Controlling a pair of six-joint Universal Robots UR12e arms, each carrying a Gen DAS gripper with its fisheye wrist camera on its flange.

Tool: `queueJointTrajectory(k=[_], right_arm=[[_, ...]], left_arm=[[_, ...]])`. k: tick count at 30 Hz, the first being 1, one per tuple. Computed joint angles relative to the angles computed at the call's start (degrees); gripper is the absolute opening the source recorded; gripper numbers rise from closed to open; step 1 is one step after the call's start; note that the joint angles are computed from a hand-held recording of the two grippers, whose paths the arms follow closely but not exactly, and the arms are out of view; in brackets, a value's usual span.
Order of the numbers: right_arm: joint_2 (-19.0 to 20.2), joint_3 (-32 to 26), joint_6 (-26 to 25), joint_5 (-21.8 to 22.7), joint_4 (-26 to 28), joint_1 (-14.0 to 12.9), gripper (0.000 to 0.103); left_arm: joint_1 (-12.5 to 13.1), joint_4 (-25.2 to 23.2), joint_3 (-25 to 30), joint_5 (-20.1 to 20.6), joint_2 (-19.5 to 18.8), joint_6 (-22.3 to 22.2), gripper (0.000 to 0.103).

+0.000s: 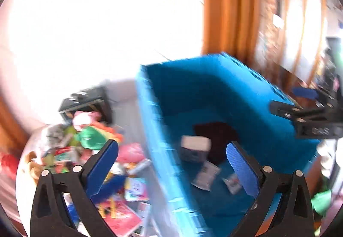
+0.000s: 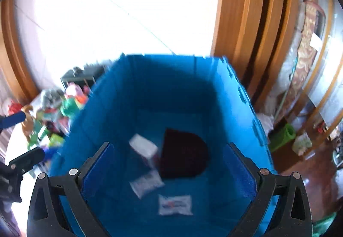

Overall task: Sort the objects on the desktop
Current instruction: 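Withdraw both grippers from the crate back toward the pile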

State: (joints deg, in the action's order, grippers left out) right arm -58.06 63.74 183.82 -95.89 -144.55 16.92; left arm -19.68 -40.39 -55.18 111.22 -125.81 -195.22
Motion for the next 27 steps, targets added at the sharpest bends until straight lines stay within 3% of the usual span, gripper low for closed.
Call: queueJointTrajectory(k=[3, 8, 11, 14, 18, 21, 23, 27], right_arm=[[-0.23, 1.82, 1.22, -2.40, -7.44, 2.02, 0.103], [1.01, 3.62, -0.13, -9.09, -23.53, 6.63, 0.103], [3.14, 3.02, -2.03, -13.46, -34.01, 9.84, 0.103], [5.33, 1.40, -3.34, -10.33, -38.88, 11.98, 0.103], [8.91, -3.60, -3.14, -3.87, -35.37, 14.11, 0.103], [11.83, -8.02, -2.67, 0.74, -29.20, 15.29, 0.103], [13.63, -10.46, -1.20, 1.28, -24.62, 15.95, 0.103], [16.58, -14.23, 3.36, 1.38, -13.33, 16.35, 0.103]], left_arm=[[-0.10, 6.86, -5.44, 8.12, 2.24, -0.21, 0.103], [2.33, 19.39, -17.30, 8.05, 8.36, -2.28, 0.103], [3.30, 26.53, -23.91, 12.40, 11.43, -2.01, 0.103], [5.06, 32.12, -30.62, 16.29, 14.44, -2.35, 0.103], [9.43, 31.55, -39.66, 14.90, 19.64, -10.18, 0.103], [13.22, 25.12, -45.15, 13.68, 23.36, -14.64, 0.103], [14.98, 20.68, -47.66, 14.46, 24.77, -17.70, 0.103], [19.68, 15.82, -54.45, 11.86, 28.19, -23.48, 0.103]])
